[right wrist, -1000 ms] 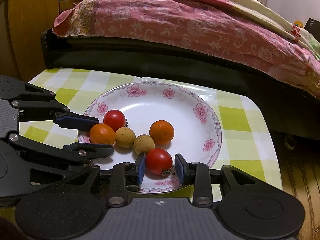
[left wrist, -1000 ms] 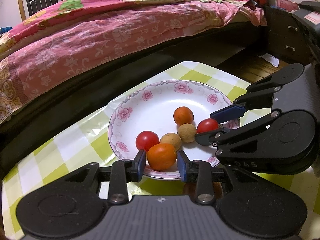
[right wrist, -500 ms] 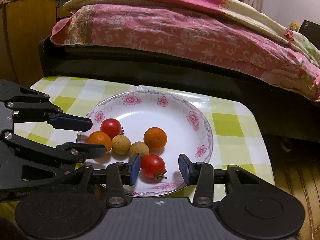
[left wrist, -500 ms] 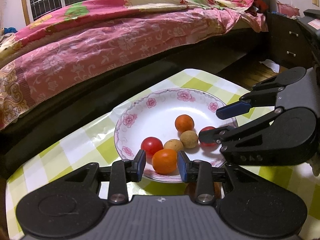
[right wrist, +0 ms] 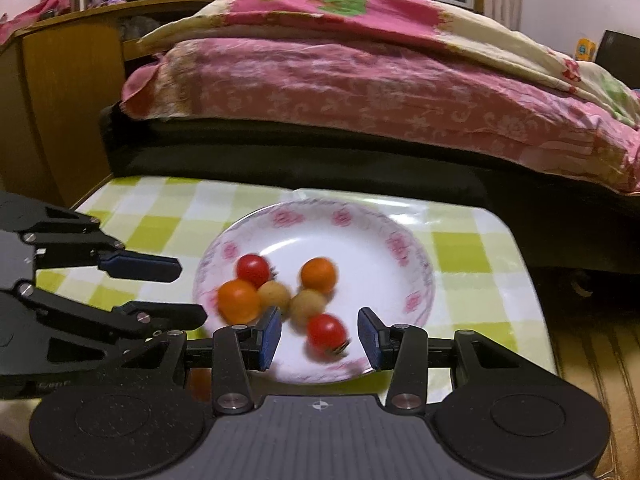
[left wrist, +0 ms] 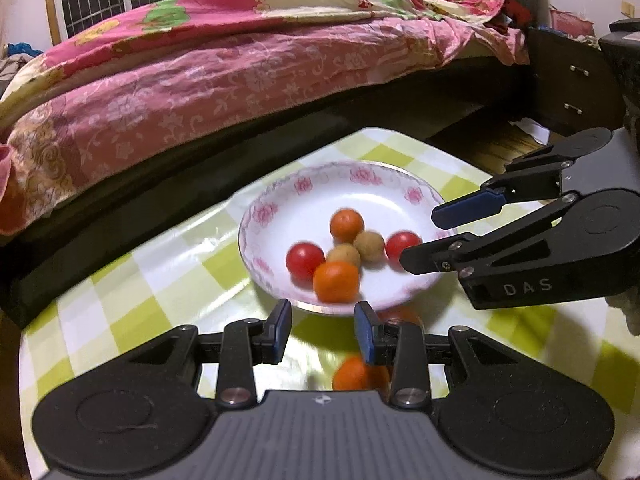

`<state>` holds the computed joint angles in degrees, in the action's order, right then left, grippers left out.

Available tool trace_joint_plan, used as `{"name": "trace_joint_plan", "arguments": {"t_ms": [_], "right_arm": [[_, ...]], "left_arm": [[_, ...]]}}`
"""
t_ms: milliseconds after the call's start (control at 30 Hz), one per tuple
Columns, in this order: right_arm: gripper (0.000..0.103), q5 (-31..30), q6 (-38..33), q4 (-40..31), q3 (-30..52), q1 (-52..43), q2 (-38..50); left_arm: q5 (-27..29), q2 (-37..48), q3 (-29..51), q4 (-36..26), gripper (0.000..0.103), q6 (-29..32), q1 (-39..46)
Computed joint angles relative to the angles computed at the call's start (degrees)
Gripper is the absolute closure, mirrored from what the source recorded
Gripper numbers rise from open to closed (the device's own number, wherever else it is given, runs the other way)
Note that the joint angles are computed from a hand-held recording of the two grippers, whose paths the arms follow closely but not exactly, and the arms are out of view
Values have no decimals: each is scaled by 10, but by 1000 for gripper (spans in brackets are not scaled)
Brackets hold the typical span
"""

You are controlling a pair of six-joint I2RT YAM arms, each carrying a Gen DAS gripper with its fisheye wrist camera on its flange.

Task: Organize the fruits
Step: 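Move both open tools back toward the remaining orange and dark tomato, then grasp a small orange with the left tool while the right tool grasps the large dark tomato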

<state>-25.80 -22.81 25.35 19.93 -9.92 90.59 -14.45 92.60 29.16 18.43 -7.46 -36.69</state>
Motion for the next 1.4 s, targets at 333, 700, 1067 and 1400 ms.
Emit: {"name": "trace_joint_plan", "arguments": {"t_ms": [333,700,1067,1400], "right_arm": [[63,-19,-21,-89,-42,-13,-83],[57,-19,-3,-103,-53,-9,-94],[57,-26,13,-95,-41,-5,-56],[57,-15,60,-61,-34,43,-12]], "left_arm": [[38,-29,-48,-13,60,-8,-19],[33,55,-25,35,57,-7,-15],[39,48,-36,46,61,-11,-8],[40,-6,-74,28,61,-23,-3]]}}
